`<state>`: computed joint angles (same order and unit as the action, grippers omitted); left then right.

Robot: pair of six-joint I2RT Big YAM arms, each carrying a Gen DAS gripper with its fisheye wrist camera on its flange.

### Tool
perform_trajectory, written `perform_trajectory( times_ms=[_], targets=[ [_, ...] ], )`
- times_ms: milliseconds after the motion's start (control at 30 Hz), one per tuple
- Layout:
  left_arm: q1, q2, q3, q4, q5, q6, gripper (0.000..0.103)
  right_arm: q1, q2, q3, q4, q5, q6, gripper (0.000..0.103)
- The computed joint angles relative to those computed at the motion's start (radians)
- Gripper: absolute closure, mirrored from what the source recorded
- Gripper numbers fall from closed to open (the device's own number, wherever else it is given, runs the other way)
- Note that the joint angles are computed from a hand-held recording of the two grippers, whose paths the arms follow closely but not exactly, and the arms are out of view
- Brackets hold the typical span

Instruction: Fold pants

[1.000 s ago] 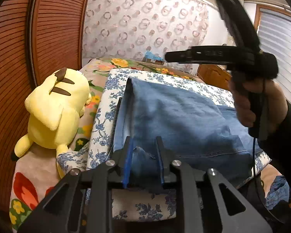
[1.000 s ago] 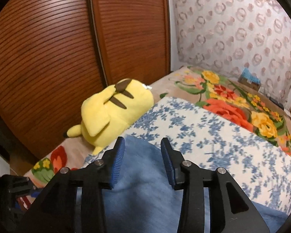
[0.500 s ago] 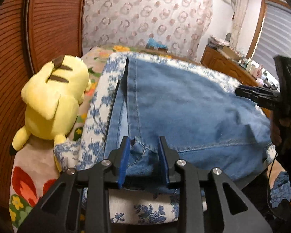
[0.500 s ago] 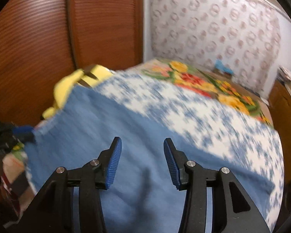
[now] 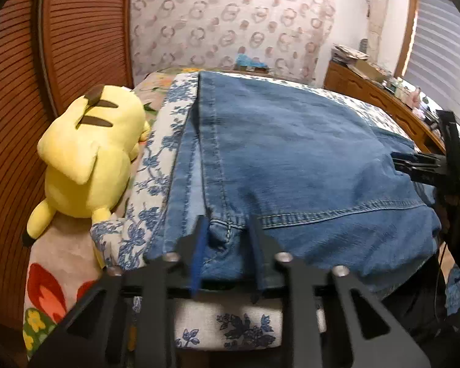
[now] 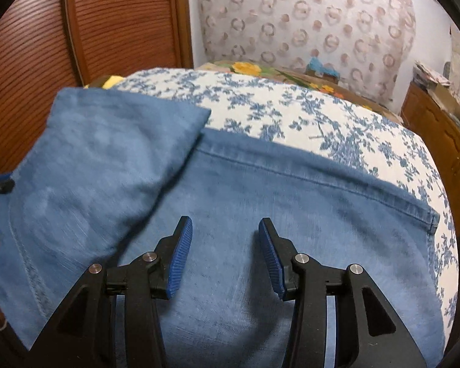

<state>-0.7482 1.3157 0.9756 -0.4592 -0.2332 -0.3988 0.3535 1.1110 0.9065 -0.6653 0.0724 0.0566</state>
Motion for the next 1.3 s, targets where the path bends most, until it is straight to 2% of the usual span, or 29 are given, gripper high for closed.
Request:
perform_trajectory(
  times_ms=[33, 200, 333, 500, 667, 867, 967, 1133, 1300],
  targets=[
    [-0.003, 0.001, 0.003, -0.004, -0.006, 0.004, 0.088, -0.006, 0.005, 0.002, 0.0, -0.005, -0.003, 0.057],
    [0.001, -0.018, -0.002, -0.002, 0.006, 0.02, 0.092, -0.002, 0.006, 0.003, -0.006, 0.005, -0.004, 0.054],
    [0.012, -0.077, -0.026, 0.022, -0.034, 0.002, 0.093, -0.001, 0.007, 0.002, -0.004, 0.012, -0.004, 0.053],
    [0.032, -0.096, -0.013, -0.007, -0.006, 0.019, 0.092, 0.001, 0.007, 0.002, -0.003, 0.013, -0.001, 0.053],
    [0.026, -0.093, 0.003, -0.016, -0.005, 0.004, 0.088, 0.0, 0.006, 0.001, -0.003, 0.013, -0.003, 0.053],
    [0.006, -0.096, 0.02, -0.01, 0.009, 0.002, 0.077, 0.0, 0.005, 0.0, -0.002, 0.011, -0.003, 0.053],
    [-0.012, -0.091, 0.033, -0.007, 0.002, 0.01, 0.067, 0.0, 0.004, -0.001, -0.002, 0.011, -0.003, 0.052],
    [-0.03, -0.046, 0.067, -0.004, 0.019, 0.001, 0.061, -0.001, 0.004, -0.002, -0.001, 0.011, -0.003, 0.052],
    [-0.063, 0.026, 0.119, -0.02, 0.024, 0.003, 0.061, -0.001, 0.003, -0.003, 0.0, 0.01, -0.004, 0.052]
  ],
)
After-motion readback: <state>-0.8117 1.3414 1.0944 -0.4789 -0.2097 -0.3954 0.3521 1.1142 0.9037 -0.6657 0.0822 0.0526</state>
